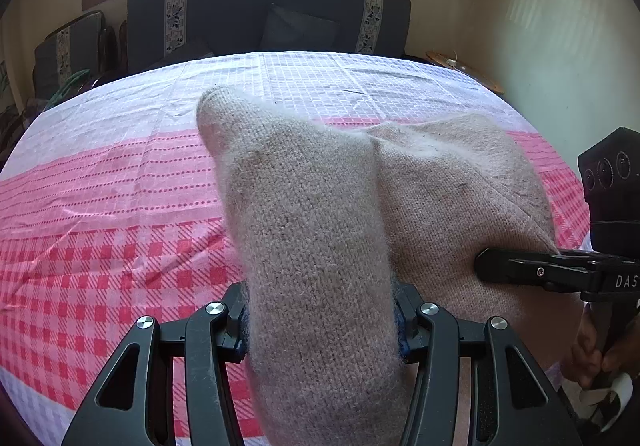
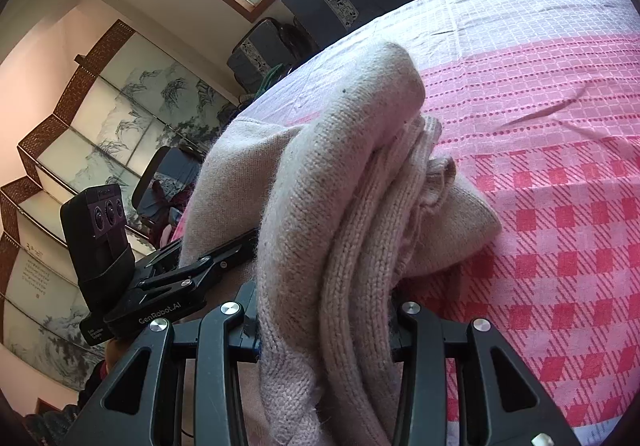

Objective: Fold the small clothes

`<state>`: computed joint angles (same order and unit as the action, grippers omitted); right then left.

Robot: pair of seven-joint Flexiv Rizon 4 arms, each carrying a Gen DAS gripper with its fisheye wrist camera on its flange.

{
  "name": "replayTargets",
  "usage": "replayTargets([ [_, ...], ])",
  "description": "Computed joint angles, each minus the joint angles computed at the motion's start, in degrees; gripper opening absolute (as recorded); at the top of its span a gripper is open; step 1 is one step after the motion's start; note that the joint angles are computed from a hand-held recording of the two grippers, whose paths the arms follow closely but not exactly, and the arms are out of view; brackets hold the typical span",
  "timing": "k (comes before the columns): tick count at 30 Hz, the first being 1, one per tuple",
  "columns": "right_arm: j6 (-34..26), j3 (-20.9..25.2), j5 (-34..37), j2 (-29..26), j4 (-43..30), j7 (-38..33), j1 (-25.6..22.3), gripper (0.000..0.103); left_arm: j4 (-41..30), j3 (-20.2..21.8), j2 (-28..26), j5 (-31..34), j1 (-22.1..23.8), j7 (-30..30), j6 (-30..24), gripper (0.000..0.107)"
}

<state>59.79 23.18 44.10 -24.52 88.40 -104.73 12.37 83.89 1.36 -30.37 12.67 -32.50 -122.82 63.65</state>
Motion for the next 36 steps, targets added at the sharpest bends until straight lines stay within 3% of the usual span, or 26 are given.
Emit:
replayTargets([
  [6,3.86,-2.17,-6.01,1.29,2.95,3.50,3.54,0.045,-0.46,4.89,-0.09,6.30,-4.36,-7.75,0.05,0.068],
  [8,10.22,-4.82,-12.67,3.70,7.72,7.79,7.36,0.047,-1.36,8.16,0.58,11.78,-7.37,-12.99,-1.44,0.072],
  [10,18.43,-8.30,-20.62,6.38,13.75,13.48,11.81,0.048,-3.95,11.77,1.02,18.75,-11.47,-19.45,-6.46,0.076],
  [13,27.92,-13.00,-29.89,9.69,20.73,20.57,16.55,0.055,-4.60,12.81,2.35,24.83,-13.43,-25.02,-7.97,0.078],
  [16,31.78,-11.01,-31.74,11.25,22.23,21.68,15.04,0.069,-5.10,12.39,3.57,29.29,-13.94,-28.45,-8.30,0.083],
  [21,34.91,-11.87,-37.89,12.52,24.76,25.78,15.31,0.069,-7.09,10.26,4.96,35.34,-14.30,-29.08,-11.50,0.093],
  [23,35.23,-7.24,-36.90,12.24,24.60,24.39,10.91,0.069,-6.54,8.47,5.82,35.76,-12.97,-28.86,-10.22,0.094],
  [26,36.21,-4.83,-38.09,12.12,25.74,24.91,8.10,0.069,-6.13,5.48,6.51,35.83,-10.81,-27.91,-8.68,0.097],
  [30,37.26,-1.16,-39.50,11.77,26.75,25.86,4.26,0.069,-6.67,4.57,7.01,40.78,-11.27,-32.72,-9.25,0.097],
  [34,38.50,-0.52,-42.05,11.90,27.86,28.19,3.12,0.070,-6.86,3.59,7.68,43.43,-11.22,-36.47,-10.97,0.097],
  [36,39.70,-2.79,-43.76,12.37,28.87,30.09,4.85,0.071,-6.75,2.63,8.00,43.28,-10.63,-36.58,-11.52,0.097],
])
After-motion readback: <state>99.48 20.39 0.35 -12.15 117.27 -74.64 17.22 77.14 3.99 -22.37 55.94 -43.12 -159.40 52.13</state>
